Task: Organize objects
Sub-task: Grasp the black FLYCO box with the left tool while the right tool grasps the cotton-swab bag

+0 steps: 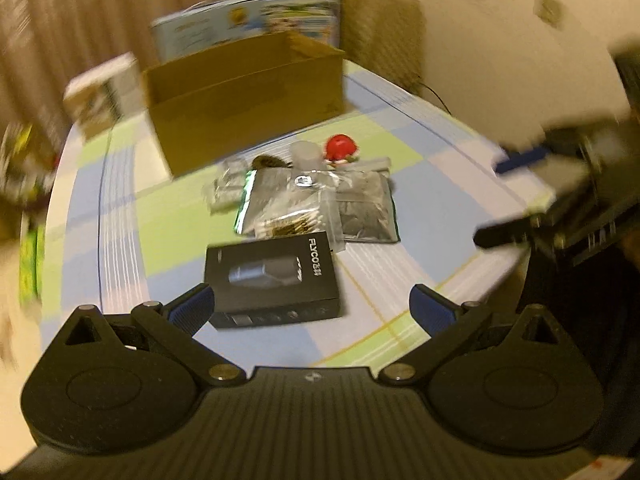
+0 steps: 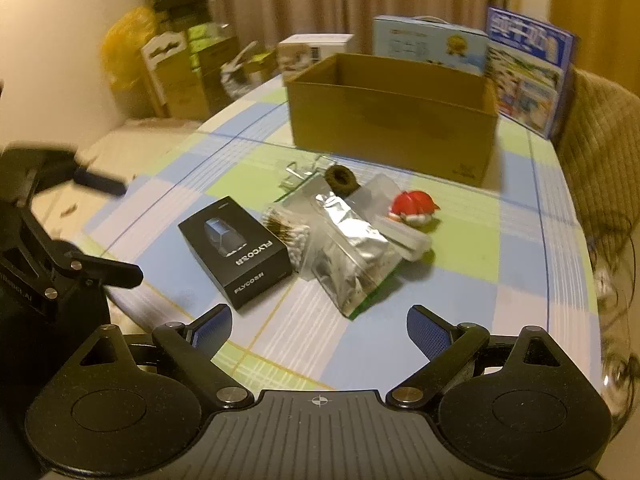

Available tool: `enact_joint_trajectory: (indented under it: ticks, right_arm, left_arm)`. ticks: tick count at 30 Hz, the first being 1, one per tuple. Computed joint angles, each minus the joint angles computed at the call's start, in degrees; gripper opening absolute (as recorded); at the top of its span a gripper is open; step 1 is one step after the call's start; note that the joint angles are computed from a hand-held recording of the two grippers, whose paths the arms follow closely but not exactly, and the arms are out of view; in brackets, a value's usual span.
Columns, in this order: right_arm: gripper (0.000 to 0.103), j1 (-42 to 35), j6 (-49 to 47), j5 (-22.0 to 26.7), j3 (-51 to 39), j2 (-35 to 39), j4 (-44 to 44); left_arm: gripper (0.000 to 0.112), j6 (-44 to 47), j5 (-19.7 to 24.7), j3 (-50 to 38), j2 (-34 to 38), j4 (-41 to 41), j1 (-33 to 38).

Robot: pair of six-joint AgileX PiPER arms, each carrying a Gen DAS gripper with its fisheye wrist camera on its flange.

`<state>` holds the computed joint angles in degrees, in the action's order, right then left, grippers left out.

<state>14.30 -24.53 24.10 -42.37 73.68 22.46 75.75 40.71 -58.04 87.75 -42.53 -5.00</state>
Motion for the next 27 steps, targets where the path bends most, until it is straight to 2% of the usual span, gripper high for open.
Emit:
enact_joint_trajectory:
  ticks: [7,10,13,21,27]
  right_arm:
    - [0.092,-0.33,-12.64,3.13,-5.78,5.59,3.68]
    - [0.091,-0.44,-17.31,4.47,-8.49,8.81,5.25]
    - [0.087,-0.03,-19.77,5.52,-11.78,12.72,4.72]
    - [0.084,-0.72,-23.59,8.15,-21.15,23.57,5.05]
    - [0.084,-1.21,-25.59,10.45,-27.01,29.92,5.6]
  left_arm:
    - [0.101,16.43,1.78,-7.72,7.51,2.86,-0.06]
    - [0.093,18.02,4.01,-13.34,12.49,5.96,-0.49]
    - [0.091,18.82,7.32,-19.68,17.84,9.04,-1.03]
    - [0.091,20.66,17.6,-36.17,30.95,15.27,-3.48]
    - [0.095,21.53,21.46,-43.78,37.52,20.2,-5.83]
